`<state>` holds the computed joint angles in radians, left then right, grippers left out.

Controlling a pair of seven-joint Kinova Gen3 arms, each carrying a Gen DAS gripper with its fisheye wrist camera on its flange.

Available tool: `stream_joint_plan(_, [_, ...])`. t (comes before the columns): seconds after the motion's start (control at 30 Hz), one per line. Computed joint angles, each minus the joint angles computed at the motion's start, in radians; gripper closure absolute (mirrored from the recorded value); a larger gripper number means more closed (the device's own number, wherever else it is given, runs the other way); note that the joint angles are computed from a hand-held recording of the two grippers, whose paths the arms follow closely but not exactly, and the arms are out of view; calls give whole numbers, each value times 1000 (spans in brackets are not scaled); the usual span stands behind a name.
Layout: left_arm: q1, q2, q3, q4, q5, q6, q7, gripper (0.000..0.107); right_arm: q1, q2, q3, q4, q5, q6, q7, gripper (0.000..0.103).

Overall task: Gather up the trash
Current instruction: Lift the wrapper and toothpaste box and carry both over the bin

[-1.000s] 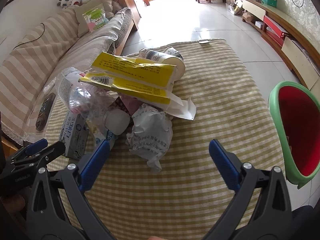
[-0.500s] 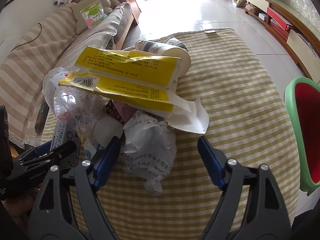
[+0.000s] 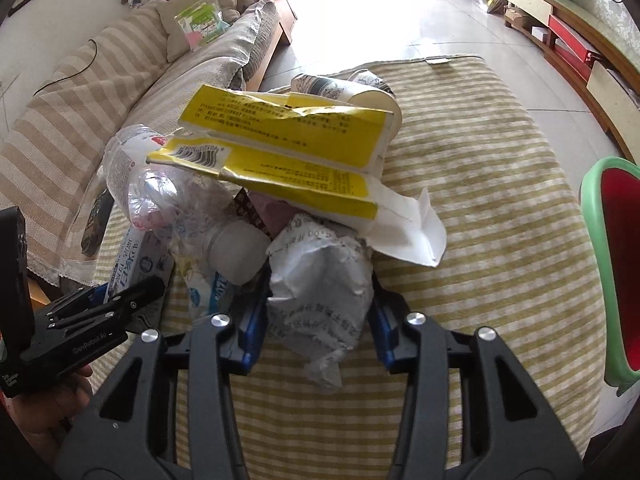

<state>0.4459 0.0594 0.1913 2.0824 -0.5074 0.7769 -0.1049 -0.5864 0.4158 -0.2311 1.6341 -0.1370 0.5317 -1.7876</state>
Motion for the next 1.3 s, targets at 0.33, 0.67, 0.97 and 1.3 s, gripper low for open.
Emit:
stream_joint_plan(0.33, [39, -64, 62, 12, -7, 99, 114, 62, 36, -80, -29, 57, -33, 14, 59, 61])
stream_joint_plan(0.67, [91, -135, 162, -6, -23, 258, 258, 62, 55, -187, -42, 139, -94, 26, 123, 61])
stream_joint_plan(0.97, [140, -154, 253, -90, -61, 410, 341, 62, 64, -302, -41, 191, -152, 47, 190, 61])
stream_joint_plan(1.3, [218, -121, 274, -185, -112, 497, 367, 62, 66, -410, -16, 221, -202, 66, 262, 61])
